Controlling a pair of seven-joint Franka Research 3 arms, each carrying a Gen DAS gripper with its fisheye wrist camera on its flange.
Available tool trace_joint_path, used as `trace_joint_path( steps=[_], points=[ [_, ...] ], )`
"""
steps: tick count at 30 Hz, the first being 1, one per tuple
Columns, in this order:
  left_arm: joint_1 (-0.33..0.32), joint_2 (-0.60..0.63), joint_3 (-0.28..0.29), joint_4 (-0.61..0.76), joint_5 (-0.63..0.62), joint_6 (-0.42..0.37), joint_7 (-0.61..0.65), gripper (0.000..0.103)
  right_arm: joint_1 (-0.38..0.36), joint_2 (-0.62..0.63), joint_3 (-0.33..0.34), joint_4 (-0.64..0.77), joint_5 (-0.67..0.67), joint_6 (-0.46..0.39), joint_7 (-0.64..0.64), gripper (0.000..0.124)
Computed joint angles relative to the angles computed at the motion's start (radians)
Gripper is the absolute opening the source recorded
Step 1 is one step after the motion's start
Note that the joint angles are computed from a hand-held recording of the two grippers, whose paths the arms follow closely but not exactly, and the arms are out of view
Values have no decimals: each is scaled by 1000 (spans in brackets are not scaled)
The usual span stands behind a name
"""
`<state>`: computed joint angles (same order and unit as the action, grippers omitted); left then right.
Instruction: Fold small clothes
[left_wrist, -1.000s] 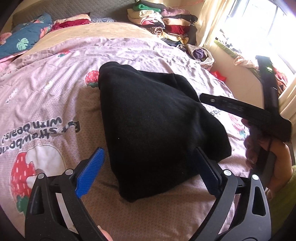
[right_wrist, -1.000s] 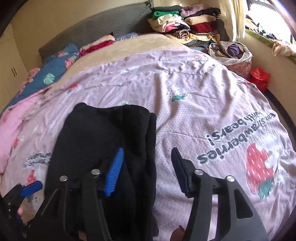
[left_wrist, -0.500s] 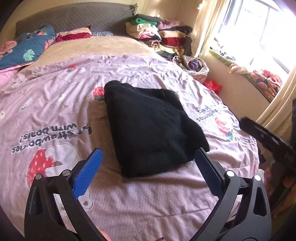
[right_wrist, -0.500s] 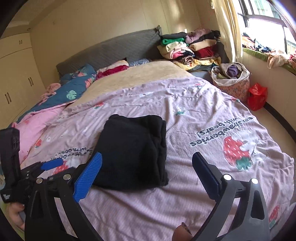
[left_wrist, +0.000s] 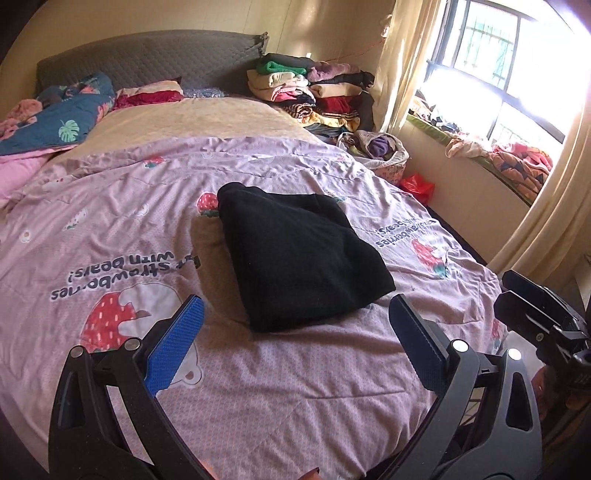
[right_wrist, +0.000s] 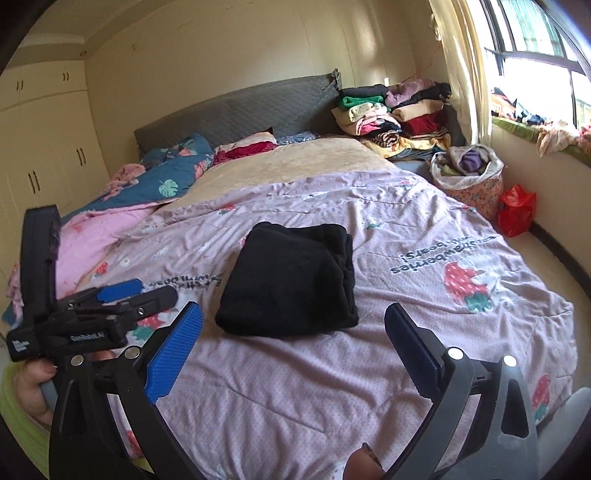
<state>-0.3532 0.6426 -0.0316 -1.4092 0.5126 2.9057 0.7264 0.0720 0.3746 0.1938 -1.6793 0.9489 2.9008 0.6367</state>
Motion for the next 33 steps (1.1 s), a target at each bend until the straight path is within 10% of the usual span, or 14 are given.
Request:
trace_joint_path(
  steps=[13, 25, 33],
  points=[
    [-77, -86, 117, -192, 168, 67, -197, 94, 32, -25, 40, -165, -31, 231, -13, 99],
    [-33, -80, 66, -224, 173, 33, -221, 94, 131, 9, -75, -217, -288, 257, 309, 99],
    [-44, -85, 85, -227, 214, 52, -265, 94, 81, 5, -28, -237, -387, 269, 382, 99]
  ],
)
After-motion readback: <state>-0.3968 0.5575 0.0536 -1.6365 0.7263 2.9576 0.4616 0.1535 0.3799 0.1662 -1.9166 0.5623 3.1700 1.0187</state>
